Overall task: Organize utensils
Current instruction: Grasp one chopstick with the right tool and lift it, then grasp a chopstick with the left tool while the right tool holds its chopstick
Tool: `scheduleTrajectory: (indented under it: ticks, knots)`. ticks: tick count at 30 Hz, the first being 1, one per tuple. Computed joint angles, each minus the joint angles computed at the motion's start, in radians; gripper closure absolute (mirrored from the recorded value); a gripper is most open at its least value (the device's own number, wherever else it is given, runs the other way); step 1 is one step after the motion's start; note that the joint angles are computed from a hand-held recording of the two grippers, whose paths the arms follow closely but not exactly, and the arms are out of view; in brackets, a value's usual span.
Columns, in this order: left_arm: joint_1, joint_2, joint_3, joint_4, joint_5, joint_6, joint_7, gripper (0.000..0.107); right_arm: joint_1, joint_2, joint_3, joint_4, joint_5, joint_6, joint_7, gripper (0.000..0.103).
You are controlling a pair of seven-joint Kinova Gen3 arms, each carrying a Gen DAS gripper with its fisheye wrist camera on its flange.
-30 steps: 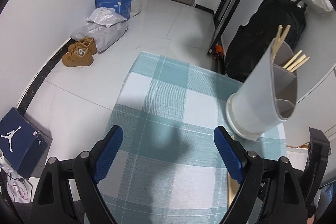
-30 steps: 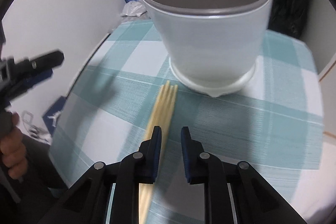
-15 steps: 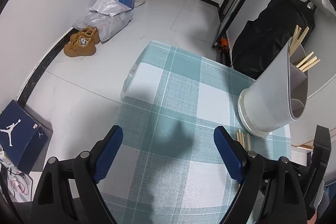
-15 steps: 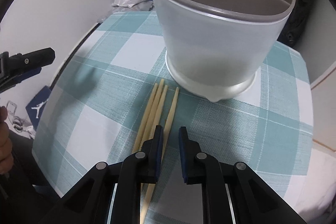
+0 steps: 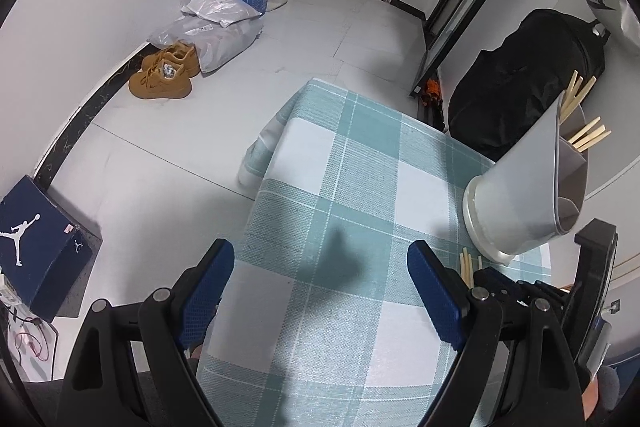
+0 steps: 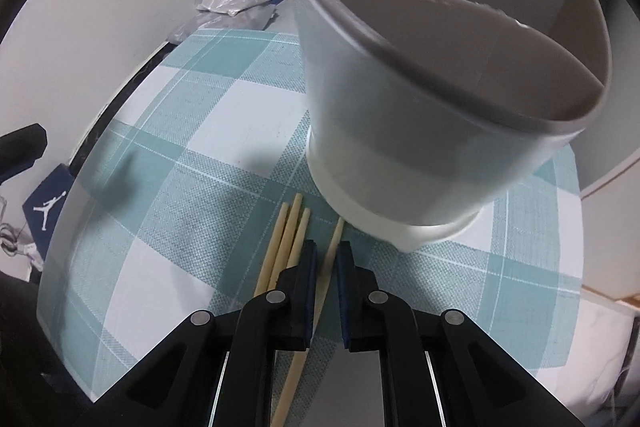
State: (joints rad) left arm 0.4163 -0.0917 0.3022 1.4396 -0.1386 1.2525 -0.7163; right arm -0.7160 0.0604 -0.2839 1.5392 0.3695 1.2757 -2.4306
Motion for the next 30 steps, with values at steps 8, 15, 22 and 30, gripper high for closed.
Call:
scheduleTrajectory:
  ticks: [8,15,22,30]
  knots:
    - [0.024,0.023,0.006,-0.013,0.034,-0.004,-0.055,0.022,0.068,-0.129,-0.049,0.085,-0.036,-0.116,-0.023,0.099]
    - [0.106,0.12,0.017,-0.088,0.069,0.056,-0.127,0.022,0.165,-0.349,-0.014,0.224,-0.156,-0.332,-0.054,0.099]
    - [0.199,0.206,0.005,-0.171,0.059,0.123,-0.135,0.022,0.21,-0.546,0.092,0.355,-0.32,-0.438,-0.032,0.099]
    - [0.309,0.279,-0.026,-0.248,-0.032,0.233,-0.107,0.022,0.368,-0.641,0.071,0.418,-0.459,-0.528,0.05,0.099]
